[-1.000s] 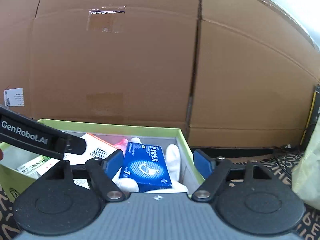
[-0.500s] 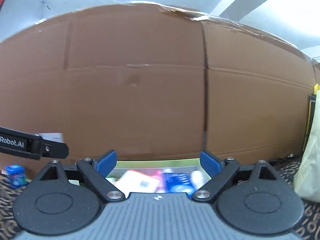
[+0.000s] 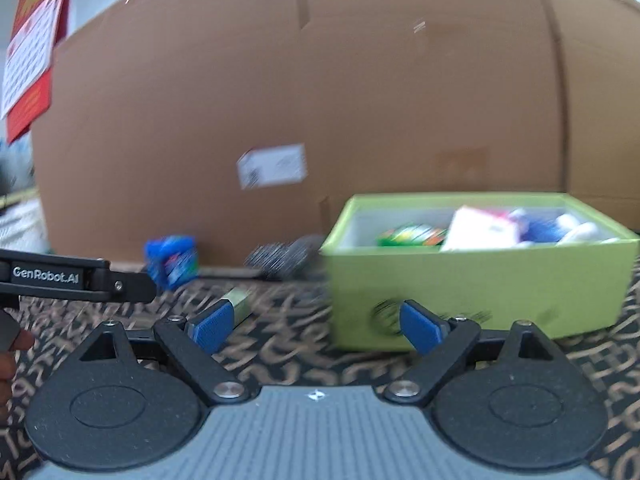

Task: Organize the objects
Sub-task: 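Grasp the blue Mentos tub with the left tool while the right grasps the olive-green box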

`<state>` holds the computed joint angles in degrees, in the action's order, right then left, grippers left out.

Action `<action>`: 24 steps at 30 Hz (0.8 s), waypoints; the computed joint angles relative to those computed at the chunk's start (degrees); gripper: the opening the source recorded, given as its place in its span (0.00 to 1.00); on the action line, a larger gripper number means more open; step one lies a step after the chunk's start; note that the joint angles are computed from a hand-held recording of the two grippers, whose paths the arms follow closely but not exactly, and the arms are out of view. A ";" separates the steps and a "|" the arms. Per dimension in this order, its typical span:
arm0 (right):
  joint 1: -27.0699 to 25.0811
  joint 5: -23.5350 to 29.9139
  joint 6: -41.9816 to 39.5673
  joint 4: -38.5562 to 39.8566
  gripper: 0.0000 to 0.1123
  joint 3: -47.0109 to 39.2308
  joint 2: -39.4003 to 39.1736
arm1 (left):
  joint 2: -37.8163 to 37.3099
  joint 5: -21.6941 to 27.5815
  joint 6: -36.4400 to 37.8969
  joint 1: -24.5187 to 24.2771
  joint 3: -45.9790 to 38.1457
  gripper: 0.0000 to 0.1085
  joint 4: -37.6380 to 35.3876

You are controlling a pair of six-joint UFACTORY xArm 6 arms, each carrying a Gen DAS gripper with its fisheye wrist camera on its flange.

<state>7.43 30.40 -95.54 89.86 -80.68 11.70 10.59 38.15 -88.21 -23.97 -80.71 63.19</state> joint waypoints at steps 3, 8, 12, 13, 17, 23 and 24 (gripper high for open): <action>3.04 -1.93 3.47 -6.01 0.83 -1.02 1.06 | -1.77 -0.72 -1.38 1.66 2.63 0.95 -0.52; 7.74 -3.40 13.01 -16.38 0.81 -5.31 4.86 | -3.15 -1.60 -1.13 4.03 4.24 0.95 -0.39; 10.74 -4.68 22.57 -26.54 0.75 -10.60 9.63 | -0.98 -0.57 2.10 5.51 1.48 0.95 -0.38; 11.36 -5.23 23.83 -28.14 0.74 -11.51 10.63 | -0.12 -0.91 3.00 6.10 0.53 0.95 -0.84; 11.59 -3.47 34.41 -38.48 0.41 -15.18 13.81 | 4.48 -1.61 7.62 8.27 -4.91 0.95 -4.70; 10.26 -3.55 28.79 -34.60 0.23 -11.96 11.28 | 15.71 0.15 17.55 10.43 -19.36 0.95 -9.45; 10.13 -3.39 28.15 -34.13 0.23 -11.55 10.98 | 17.93 1.58 18.99 10.53 -22.40 0.95 -10.27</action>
<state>17.56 27.01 -67.39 55.73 -92.23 22.68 28.52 39.74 -69.22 -13.44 -103.11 52.92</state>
